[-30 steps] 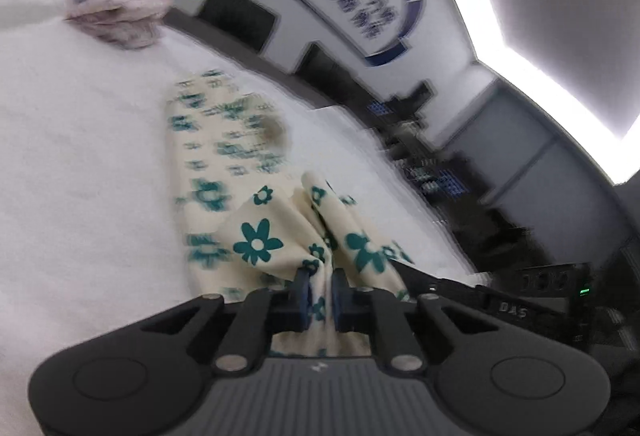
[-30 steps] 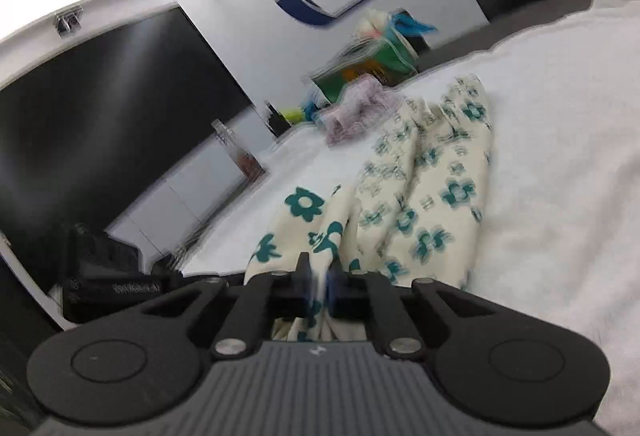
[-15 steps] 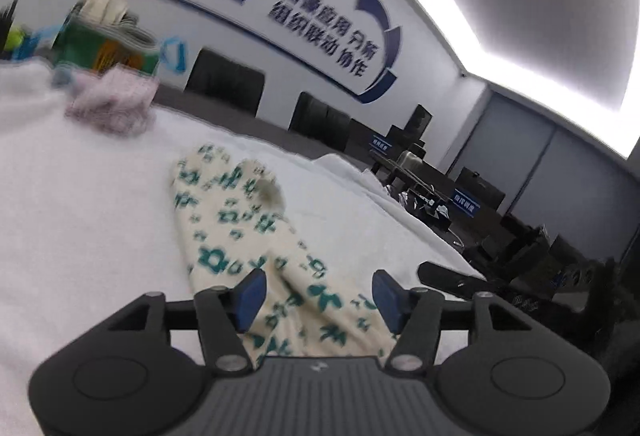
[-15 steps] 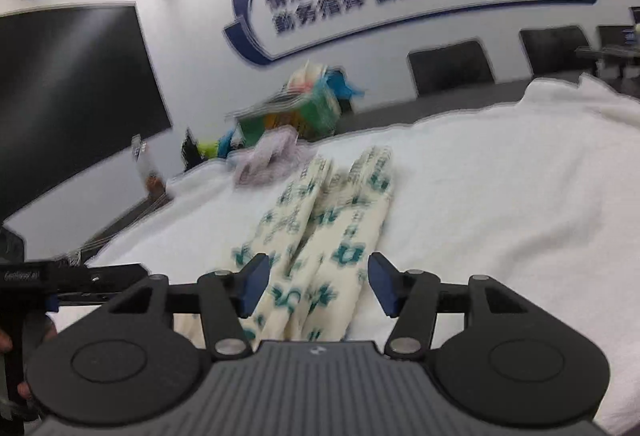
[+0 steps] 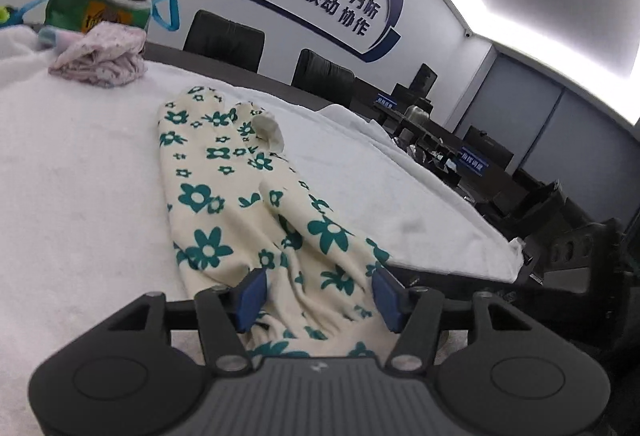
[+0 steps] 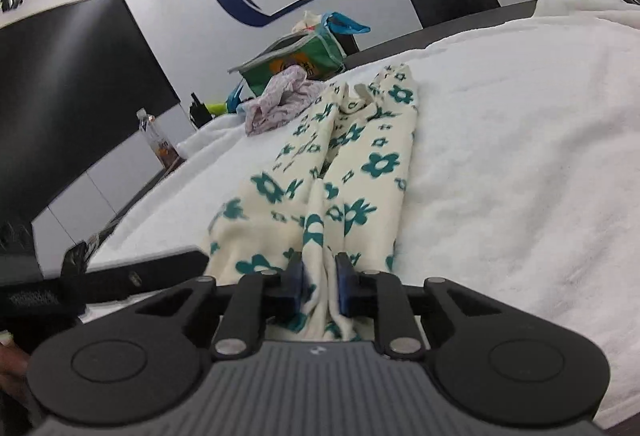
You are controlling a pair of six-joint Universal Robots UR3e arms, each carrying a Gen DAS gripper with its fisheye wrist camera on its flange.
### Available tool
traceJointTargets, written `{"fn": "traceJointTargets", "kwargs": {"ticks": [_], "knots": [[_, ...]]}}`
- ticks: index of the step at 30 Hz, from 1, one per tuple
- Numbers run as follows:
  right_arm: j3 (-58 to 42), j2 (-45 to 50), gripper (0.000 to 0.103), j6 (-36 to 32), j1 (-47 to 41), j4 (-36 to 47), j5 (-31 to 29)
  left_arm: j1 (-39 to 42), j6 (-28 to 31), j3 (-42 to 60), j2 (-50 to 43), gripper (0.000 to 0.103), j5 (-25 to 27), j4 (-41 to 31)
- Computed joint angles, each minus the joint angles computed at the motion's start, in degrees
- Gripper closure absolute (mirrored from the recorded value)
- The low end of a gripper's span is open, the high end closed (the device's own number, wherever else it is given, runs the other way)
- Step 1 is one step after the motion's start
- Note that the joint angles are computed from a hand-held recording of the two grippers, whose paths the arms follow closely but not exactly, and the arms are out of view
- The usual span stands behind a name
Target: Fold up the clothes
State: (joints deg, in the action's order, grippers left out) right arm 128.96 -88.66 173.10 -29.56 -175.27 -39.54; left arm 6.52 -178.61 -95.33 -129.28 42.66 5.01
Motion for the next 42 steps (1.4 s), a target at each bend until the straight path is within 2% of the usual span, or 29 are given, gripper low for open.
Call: {"fn": "traceJointTargets", "kwargs": {"ticks": [3, 9, 11, 14, 15, 17, 20, 22, 26, 29, 33, 37, 39, 42], "knots": [[3.0, -3.2, 0.084, -0.5, -3.3, -4.2, 2.5, 0.7, -0.4, 0.6, -1.4, 0.043, -1.4, -0.4], [3.5, -6.0, 0.084, -3.1, -6.0, -2.6, 6.2, 1.9, -1.2, 1.1, -2.5, 0.043, -4.2, -0.7], [2.7, -5.0, 0.084, -4.3, -4.8, 0.1, 5.0, 2.7, -2.2, 0.4, -1.7, 0.043, -5.4, -0.4], [-0.8, 0.0, 0.082, -4.2, -0.8, 3.8, 0.2, 5.5, -5.4, -2.5, -0.6, 0.043, -11.1, 6.6], [0.3, 1.2, 0.081, -3.8, -1.0, 0.4, 1.0, 6.3, -5.6, -3.5, -0.1, 0.042, -12.0, 9.3], [0.1, 1.2, 0.081, -4.8, -1.0, 1.2, 1.1, 7.6, -5.9, -5.3, 1.2, 0.041, -12.8, 14.1], [-0.4, 0.1, 0.077, -4.7, -1.2, 1.6, 0.9, 6.7, -2.6, -6.9, 4.0, 0.038, -4.7, 11.4], [0.0, -0.9, 0.074, -4.0, -1.7, -0.5, 1.1, 6.3, -1.3, -6.1, 3.9, 0.035, -1.5, 7.4], [0.9, -3.0, 0.071, -3.5, -3.4, -3.3, 2.8, 7.1, -2.8, -4.1, 1.7, 0.035, -3.4, 3.7], [0.3, -4.1, 0.071, -4.2, -3.4, -1.9, 3.2, 7.8, -3.0, -3.4, 2.3, 0.036, -2.9, 0.4], [0.0, -5.5, 0.068, -5.0, -2.9, -0.5, 3.8, 9.8, -3.3, -2.6, 2.5, 0.035, -5.3, -1.2], [0.3, -6.8, 0.068, -8.9, -2.6, 2.2, 7.7, 8.2, -1.8, -0.7, 2.2, 0.036, -6.1, -4.4], [-0.6, -5.9, 0.068, -11.2, -0.2, 3.4, 6.2, 6.6, -0.6, 0.2, 2.2, 0.037, -5.0, -6.5], [-4.6, -0.6, 0.067, -9.9, 5.8, 4.8, -2.6, 4.9, -0.2, 1.3, 1.7, 0.037, -2.6, -8.4]]}}
